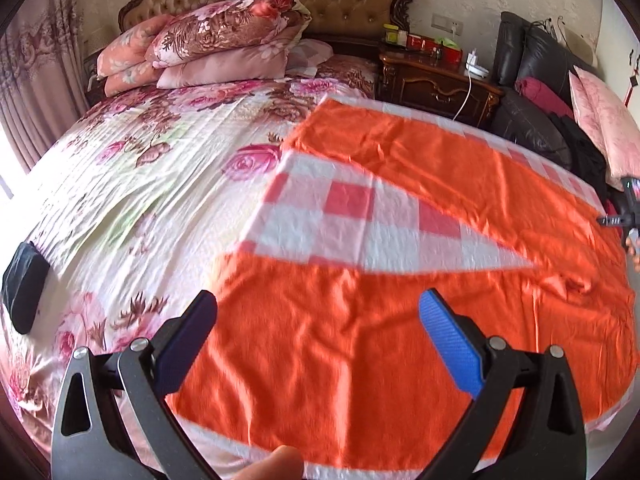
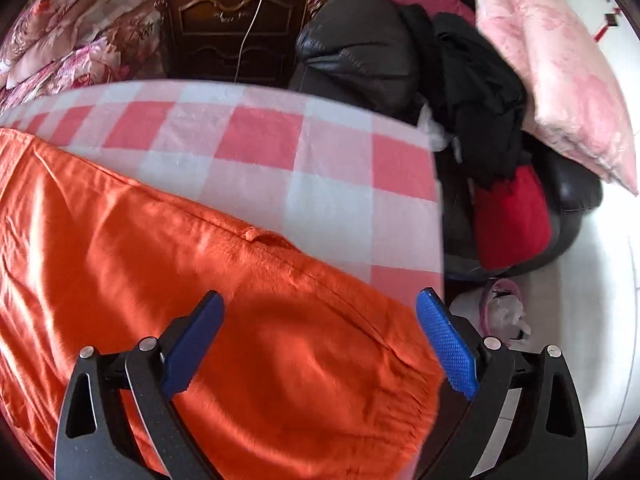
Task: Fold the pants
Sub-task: 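Move both grippers to the orange pants' leg hems and grasp them, then lift the leg hems with both grippers and fold them over toward the waistband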
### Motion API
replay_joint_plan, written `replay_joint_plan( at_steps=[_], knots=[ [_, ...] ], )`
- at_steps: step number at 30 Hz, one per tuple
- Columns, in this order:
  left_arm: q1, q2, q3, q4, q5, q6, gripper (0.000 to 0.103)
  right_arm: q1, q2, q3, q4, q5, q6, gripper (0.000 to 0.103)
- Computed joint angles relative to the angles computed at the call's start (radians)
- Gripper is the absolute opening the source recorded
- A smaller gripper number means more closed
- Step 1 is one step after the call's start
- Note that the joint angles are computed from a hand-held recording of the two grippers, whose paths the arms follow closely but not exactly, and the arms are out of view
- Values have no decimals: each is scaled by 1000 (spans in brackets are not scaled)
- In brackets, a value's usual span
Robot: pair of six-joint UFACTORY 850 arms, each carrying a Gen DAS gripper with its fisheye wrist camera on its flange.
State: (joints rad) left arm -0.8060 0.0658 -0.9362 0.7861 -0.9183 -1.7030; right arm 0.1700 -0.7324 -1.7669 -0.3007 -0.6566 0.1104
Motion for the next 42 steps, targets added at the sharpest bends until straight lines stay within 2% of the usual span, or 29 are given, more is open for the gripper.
replay_joint_plan(
  at_steps=[1,2,3,4,7,9,11,13,15,16,19,22,24,25,26,28,30,31,33,35,37,39,42],
  knots=[
    [23,-2,-6,-1,21,14,101,-8,0,0,66,12,-54,58],
    [57,-5,-11,-6,55,31,101,-13,5,5,150,17,-129,45],
    [106,-5,-16,-24,121,57,100,-14,3,-5,192,2,-170,22],
    [139,-18,-28,-39,166,74,95,-11,10,-6,192,-6,-210,13],
    [254,-75,-87,-122,303,182,87,13,79,73,122,55,-179,12],
    [327,-118,-138,-233,387,289,83,13,178,175,198,144,-247,12],
    [397,-160,-182,-442,474,478,82,12,294,293,324,236,-382,12],
    [459,-216,-223,-651,560,640,81,15,389,388,472,283,-546,12],
    [501,-278,-267,-861,614,816,79,28,501,487,660,306,-755,12],
    [521,-328,-304,-965,635,885,74,40,561,536,755,299,-859,12],
    [564,-445,-404,-1279,625,1135,68,57,695,664,976,288,-1112,12],
    [602,-549,-482,-1593,586,1374,59,63,761,722,1048,258,-1171,12],
    [612,-595,-517,-1681,573,1451,54,69,799,756,1066,250,-1183,12],
    [614,-622,-541,-1665,551,1427,45,72,813,766,1070,243,-1184,12],
    [617,-642,-558,-1653,534,1402,29,72,822,773,1079,240,-1191,12],
    [620,-657,-571,-1611,524,1362,7,71,837,784,1076,236,-1186,12],
    [621,-629,-539,-1620,553,1354,7,65,841,788,1062,240,-1171,12],
    [623,-599,-513,-1684,570,1409,7,65,842,792,1049,250,-1162,12],
    [626,-554,-487,-1704,579,1455,7,56,827,781,1010,270,-1125,11],
    [622,-458,-404,-1780,607,1523,7,36,807,765,986,293,-1096,11],
    [598,-311,-265,-1838,665,1579,7,25,803,765,953,319,-1057,11],
    [548,-124,-84,-1768,732,1516,7,7,837,801,1034,302,-1117,12],
    [445,112,166,-1476,827,1212,7,-13,924,905,1089,292,-1121,12]
  ],
)
